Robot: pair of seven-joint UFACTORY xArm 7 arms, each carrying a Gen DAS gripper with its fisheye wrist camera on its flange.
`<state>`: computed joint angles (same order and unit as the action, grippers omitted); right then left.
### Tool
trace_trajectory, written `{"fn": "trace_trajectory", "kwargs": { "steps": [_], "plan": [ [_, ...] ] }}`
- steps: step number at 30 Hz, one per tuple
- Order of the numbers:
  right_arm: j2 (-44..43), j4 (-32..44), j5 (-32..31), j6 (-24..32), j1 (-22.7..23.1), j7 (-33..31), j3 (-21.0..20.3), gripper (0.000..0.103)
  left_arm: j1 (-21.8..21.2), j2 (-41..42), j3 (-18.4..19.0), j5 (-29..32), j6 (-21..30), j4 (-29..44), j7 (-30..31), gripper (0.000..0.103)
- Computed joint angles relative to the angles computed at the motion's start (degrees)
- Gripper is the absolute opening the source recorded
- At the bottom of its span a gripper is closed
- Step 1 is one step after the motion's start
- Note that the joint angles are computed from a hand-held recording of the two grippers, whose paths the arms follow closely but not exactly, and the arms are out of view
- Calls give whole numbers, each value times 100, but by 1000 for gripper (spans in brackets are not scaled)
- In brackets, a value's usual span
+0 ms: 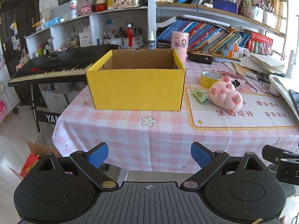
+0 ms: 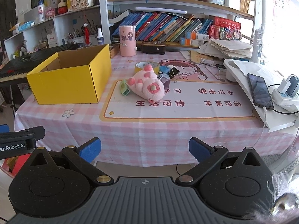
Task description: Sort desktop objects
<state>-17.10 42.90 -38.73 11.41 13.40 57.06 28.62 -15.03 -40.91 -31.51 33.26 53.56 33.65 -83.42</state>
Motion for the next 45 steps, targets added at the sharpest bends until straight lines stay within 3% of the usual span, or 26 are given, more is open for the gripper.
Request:
{"fn": "trace_trajectory", "kwargs": {
  "steps": [45],
  "plan": [
    [125, 86, -189, 42, 198, 164, -99, 101, -97, 133, 120, 52, 106, 47, 170, 97]
  ]
}}
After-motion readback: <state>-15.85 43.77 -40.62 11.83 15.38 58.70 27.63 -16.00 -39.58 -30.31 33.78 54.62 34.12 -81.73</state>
